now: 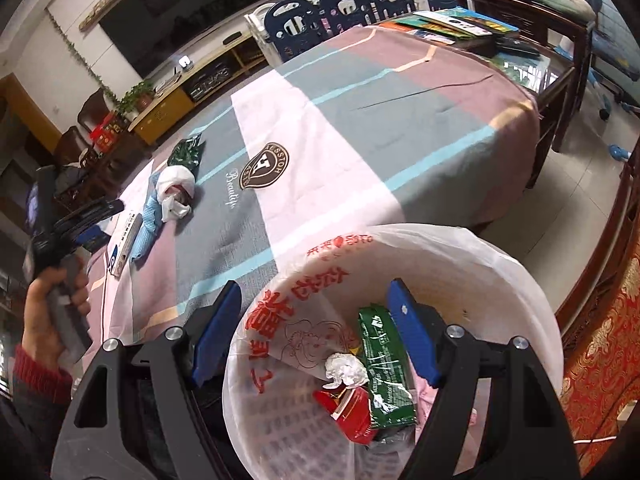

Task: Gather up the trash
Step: 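Grasp the blue knitted cloth with the left tool while the right tool grasps the white plastic bag, then lift the blue cloth with the left tool while the right tool carries the white plastic bag toward the wastebasket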

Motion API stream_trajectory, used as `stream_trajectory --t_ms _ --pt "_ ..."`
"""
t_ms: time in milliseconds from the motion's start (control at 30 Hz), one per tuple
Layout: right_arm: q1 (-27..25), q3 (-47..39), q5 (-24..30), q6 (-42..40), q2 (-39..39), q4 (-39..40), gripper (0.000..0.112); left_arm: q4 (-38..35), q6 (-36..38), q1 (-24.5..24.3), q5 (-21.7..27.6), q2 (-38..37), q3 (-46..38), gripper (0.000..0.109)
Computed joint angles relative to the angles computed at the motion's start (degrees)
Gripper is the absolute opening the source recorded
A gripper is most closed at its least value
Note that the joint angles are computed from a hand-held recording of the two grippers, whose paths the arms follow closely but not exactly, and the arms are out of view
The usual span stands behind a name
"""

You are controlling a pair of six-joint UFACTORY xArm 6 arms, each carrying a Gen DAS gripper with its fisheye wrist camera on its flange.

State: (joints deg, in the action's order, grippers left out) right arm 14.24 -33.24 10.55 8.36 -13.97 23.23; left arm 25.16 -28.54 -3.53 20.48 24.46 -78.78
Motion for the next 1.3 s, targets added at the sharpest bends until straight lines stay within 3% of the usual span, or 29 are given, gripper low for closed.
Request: stream_trajectory --t_ms 167,233,300,367,400,500,567,633,767,867,933,1000,1100,1233,1300 --pt "0.73 -3.04 0.23 1.24 3.79 -1.96 0.074 -4.9 9.59 0.21 0.03 6.07 -4.38 0.084" --pt "1.04 -4.63 0.27 1.78 5.42 -2.57 0.074 -8.52 12.83 0.41 -1.45 6.71 -3.98 0.079" --pt "1.42 -6.27 0.26 1.28 6.83 -1.82 0.074 -15.63 18.79 0.39 -1.64 7.41 -4.24 0.042" --pt "2.17 -8.17 0.09 0.6 8.42 -1.0 0.074 -23.6 24.71 0.25 -1.34 7.26 -4.04 0.022" --pt "2.49 -9.0 -0.01 0.74 9.09 -1.26 0.074 -25.17 25.47 0.19 -2.4 6.72 -3.02 0.017" --pt "3.92 -12.45 -0.52 -0.27 12.11 -0.52 0.074 -19.42 18.83 0.58 -5.14 4.33 0.09 0.015" --pt "4.77 -15.23 -1.14 -2.23 14.75 1.2 0.074 -19.32 16.72 0.82 -7.37 1.53 3.23 0.015" --pt "5.79 -19.68 -1.19 -5.24 18.76 3.79 0.074 -13.38 8.9 1.67 -9.46 -2.29 6.95 0.015" --pt "7.59 -33.5 1.16 -15.39 30.13 13.24 0.074 -10.25 0.77 3.06 -12.49 -11.08 15.85 0.015" --pt "8.0 -43.98 2.78 -14.67 38.25 12.56 0.074 -4.02 -7.28 4.16 -12.77 -16.68 21.52 0.015" --pt "8.01 -53.17 5.01 -10.54 45.29 7.62 0.074 -3.59 -8.46 4.63 -12.85 -19.23 24.16 0.015" --pt "7.78 -61.22 8.79 -2.12 51.25 -2.16 0.068 -6.71 -6.8 5.04 -12.76 -21.21 26.05 0.015" --pt "8.29 -71.52 15.64 1.55 58.21 -7.14 0.045 -7.98 -6.36 5.86 -13.06 -22.54 26.93 0.015" --pt "10.19 -77.01 19.36 2.19 61.33 -13.11 0.044 -9.74 -5.19 6.17 -14.14 -23.25 27.72 0.015" --pt "10.79 -77.36 20.01 -0.82 61.32 -11.48 0.043 -11.09 -4.2 6.11 -14.23 -23.24 27.88 0.015"
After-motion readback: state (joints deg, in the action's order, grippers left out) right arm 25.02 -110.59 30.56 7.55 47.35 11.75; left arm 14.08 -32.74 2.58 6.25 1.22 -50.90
